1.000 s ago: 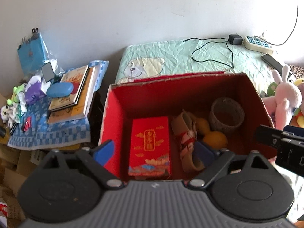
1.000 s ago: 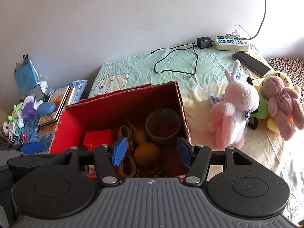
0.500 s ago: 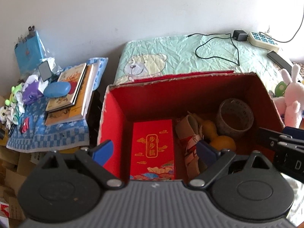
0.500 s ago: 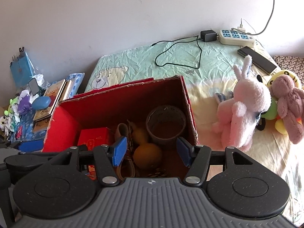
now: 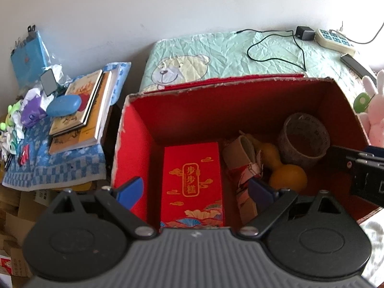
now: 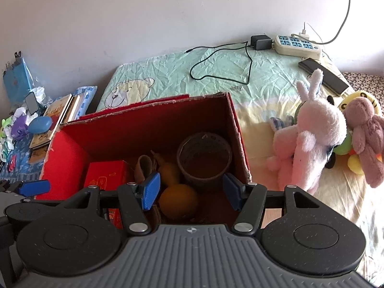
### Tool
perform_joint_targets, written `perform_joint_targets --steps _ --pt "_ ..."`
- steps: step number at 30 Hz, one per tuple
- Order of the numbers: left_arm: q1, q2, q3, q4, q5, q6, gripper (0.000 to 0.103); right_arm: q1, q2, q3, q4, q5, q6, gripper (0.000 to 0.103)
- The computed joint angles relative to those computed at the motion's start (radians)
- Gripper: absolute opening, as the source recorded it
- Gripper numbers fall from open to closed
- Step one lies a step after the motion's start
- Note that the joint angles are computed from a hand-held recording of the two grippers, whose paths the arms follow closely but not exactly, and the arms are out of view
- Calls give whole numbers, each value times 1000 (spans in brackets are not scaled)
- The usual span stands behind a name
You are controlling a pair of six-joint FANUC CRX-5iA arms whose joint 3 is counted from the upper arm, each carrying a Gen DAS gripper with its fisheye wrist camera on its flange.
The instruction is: Organize objects
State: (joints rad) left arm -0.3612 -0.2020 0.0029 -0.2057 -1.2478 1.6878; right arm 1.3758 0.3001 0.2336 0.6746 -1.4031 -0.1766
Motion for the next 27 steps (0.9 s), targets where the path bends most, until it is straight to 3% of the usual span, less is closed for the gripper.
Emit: perform_joint_targets --steps 27 --pt "13 4 -29 36 12 -7 94 -21 13 22 -68 4 46 63"
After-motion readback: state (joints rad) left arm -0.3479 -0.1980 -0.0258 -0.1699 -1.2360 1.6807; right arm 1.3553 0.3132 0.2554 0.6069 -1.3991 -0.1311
